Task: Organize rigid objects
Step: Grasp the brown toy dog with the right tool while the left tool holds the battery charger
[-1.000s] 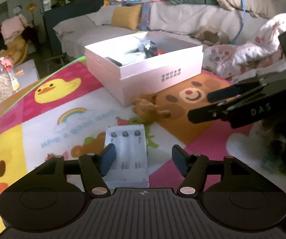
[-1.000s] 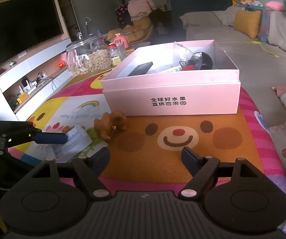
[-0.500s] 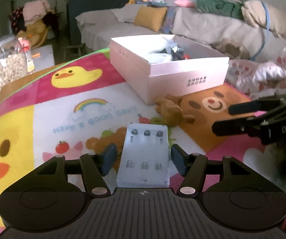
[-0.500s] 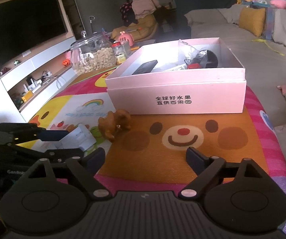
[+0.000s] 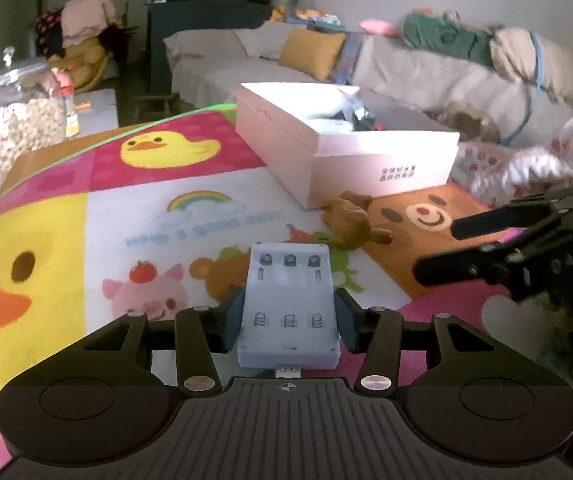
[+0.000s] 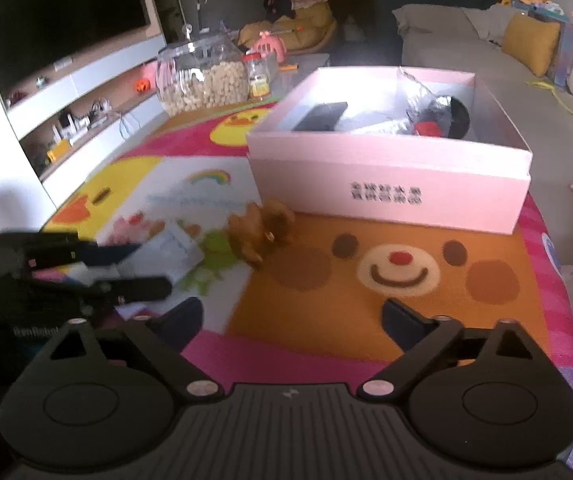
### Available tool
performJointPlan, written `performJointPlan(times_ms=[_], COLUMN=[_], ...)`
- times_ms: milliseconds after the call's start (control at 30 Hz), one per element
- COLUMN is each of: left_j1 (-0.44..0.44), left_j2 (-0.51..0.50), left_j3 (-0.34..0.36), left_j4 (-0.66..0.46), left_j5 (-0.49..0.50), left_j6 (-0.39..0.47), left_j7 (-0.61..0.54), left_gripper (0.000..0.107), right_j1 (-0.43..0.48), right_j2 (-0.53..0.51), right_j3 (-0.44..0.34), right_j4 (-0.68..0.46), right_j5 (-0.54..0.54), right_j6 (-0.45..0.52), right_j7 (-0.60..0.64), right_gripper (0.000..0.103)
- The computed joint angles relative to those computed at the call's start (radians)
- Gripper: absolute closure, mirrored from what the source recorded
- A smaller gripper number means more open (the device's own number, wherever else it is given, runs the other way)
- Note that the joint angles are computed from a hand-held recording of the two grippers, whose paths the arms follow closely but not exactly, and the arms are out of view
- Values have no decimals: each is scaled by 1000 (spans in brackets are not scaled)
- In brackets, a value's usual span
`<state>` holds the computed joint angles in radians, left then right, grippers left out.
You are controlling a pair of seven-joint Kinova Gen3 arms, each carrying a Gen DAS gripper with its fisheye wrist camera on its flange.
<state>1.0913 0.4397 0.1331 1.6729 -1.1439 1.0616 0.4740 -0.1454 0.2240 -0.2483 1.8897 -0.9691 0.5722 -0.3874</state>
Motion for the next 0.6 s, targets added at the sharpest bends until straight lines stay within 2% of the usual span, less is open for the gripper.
performJointPlan(times_ms=[100, 200, 267, 367, 533, 600], left_j1=[9, 5, 3, 0, -7, -9], left_j2=[-11, -13, -15, -15, -19, -18], left_j3=[-8, -2, 2, 8, 15, 18], left_j4=[35, 49, 56, 63, 76, 76], left_j5=[-37, -57, -68, -80, -96, -97], left_j6=[-21, -25, -27, -27, -35, -33], left_j7=[85, 120, 139, 161, 192, 193], left_gripper=[55, 55, 55, 55, 55, 55], right_j1=[-108, -247, -339, -478, -705, -783], right_j2=[-18, -24, -25, -31, -48, -45], right_j3=[64, 150, 191, 283, 508, 601], right_j4=[12, 8, 12, 42, 125, 145], right_j5=[-43, -12, 68, 190, 393, 465], right_j6=[-74, -140, -219, -341, -524, -561], right_j7=[9, -24, -93, -180, -368, -442], right_gripper=[12, 17, 24, 27, 27, 27])
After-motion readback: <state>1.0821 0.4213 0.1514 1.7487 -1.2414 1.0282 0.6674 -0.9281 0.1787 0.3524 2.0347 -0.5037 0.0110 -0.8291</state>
